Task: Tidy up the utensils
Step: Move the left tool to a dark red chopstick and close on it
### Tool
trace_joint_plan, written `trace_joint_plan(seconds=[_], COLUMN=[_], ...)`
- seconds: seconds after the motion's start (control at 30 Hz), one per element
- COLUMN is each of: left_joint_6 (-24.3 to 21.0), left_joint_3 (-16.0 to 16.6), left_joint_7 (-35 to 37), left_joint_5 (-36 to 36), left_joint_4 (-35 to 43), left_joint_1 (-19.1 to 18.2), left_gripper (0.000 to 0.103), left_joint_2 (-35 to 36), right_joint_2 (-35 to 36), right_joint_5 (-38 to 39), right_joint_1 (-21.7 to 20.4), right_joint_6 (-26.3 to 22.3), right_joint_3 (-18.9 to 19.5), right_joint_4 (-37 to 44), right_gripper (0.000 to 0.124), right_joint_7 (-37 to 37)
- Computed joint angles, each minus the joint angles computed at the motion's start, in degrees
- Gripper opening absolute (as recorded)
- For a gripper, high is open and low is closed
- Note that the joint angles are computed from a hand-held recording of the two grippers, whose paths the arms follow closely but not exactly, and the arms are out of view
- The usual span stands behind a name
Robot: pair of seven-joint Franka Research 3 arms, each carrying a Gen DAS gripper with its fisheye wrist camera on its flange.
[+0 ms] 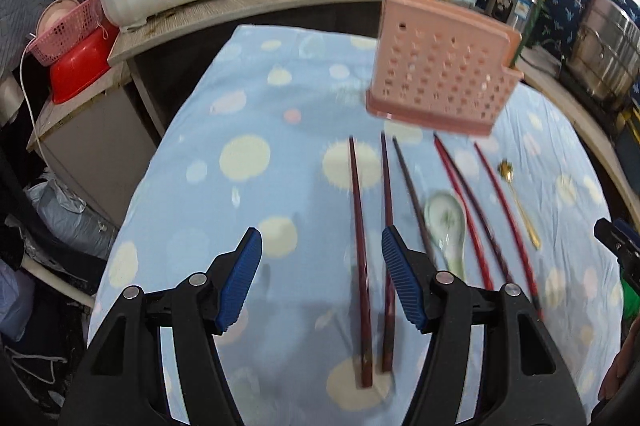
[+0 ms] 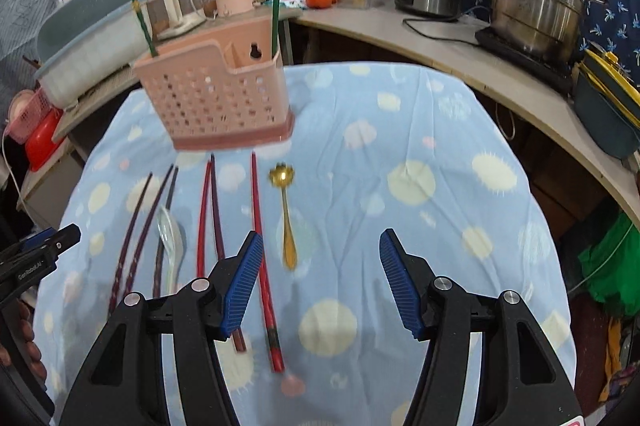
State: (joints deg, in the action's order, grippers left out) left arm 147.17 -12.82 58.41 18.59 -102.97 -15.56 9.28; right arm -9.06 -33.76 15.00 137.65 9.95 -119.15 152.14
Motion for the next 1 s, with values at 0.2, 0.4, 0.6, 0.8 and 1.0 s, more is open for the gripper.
trace_joint_plan(seconds=[0.2,0.4,0.6,0.8,1.0], left_joint_6=[2.60,5.28,6.49,6.31,7.32], left_joint_3=[-0.82,-1.25,-1.13,-1.04,-1.01], left_joint_7=[1.29,1.79,0.31,0.32,0.56], left_joint_5=[-1.92,-2.75,-0.48,0.06,0.52], left_joint_4=[-8.18,-13.18,-14.53,-14.43,-14.52], left_joint_1=[0.10,-0.28,-0.60,-0.57,-0.54], left_gripper=[0.058,0.054,0.048,0.041,0.030], left_joint_2=[-4.02,-5.96,-6.03,-5.31,-4.97], right_joint_2=[-1.87,-2.36,-2.25,-2.07,-1.04], right_joint_5=[2.13,3.47,3.51,3.95,4.37], right_joint_1=[0.82,1.37,1.83,1.90,2.00], right_joint_6=[1.34,2.49,2.95,3.47,4.12], right_joint_3=[0.84,1.82,2.38,2.22,1.88], right_joint_4=[-4.67,-7.33,-8.41,-8.63,-8.28], right_gripper=[0.055,0.047,0.045,0.042,0.030], right_joint_7=[0.60,0.44,0.49,-0.08,-0.86])
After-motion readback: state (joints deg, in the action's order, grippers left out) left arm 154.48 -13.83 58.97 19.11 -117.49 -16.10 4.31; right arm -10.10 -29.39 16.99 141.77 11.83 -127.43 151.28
